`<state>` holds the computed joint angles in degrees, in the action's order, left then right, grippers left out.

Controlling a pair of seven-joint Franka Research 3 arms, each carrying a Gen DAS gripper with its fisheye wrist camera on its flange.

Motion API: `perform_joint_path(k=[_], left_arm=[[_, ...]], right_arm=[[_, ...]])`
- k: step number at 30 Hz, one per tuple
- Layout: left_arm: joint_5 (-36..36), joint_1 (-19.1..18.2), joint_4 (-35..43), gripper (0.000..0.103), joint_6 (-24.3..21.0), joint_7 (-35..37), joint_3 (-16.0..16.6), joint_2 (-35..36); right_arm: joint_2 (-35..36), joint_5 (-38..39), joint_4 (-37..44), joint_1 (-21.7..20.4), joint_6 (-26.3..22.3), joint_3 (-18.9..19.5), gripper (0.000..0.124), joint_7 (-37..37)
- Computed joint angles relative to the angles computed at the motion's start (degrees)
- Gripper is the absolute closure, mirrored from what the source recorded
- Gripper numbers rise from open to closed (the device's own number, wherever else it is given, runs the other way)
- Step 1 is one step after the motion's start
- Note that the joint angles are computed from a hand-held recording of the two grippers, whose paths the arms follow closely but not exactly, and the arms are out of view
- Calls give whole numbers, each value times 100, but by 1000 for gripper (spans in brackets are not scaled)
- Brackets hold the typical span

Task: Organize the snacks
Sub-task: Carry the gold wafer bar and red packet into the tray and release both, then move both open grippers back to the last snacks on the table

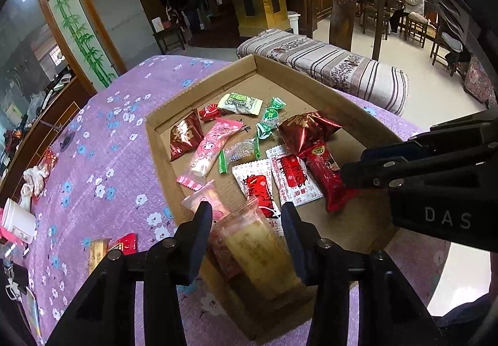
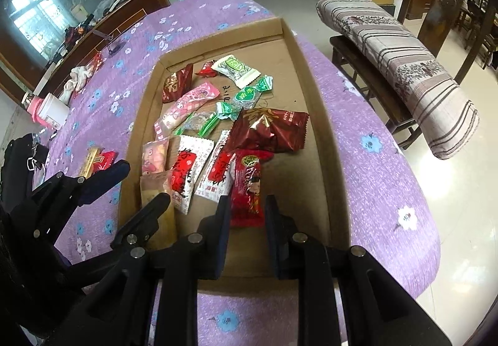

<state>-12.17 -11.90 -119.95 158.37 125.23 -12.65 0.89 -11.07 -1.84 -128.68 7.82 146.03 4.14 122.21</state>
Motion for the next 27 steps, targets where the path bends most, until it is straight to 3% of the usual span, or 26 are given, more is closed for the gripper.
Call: perform_joint_path(k=[12,20,27], left_arm=[[-525,20,-314,49,179,455,248,-382],[-477,200,-444,49,276,321,497,-521],[-253,574,-234,44,207,-186,682,-326]], right_arm=[[-50,-416,113,86,-17,220,97,507],[345,-526,600,382,-17,291,95,517],[766,-406,1088,741,-73,254,95,177]])
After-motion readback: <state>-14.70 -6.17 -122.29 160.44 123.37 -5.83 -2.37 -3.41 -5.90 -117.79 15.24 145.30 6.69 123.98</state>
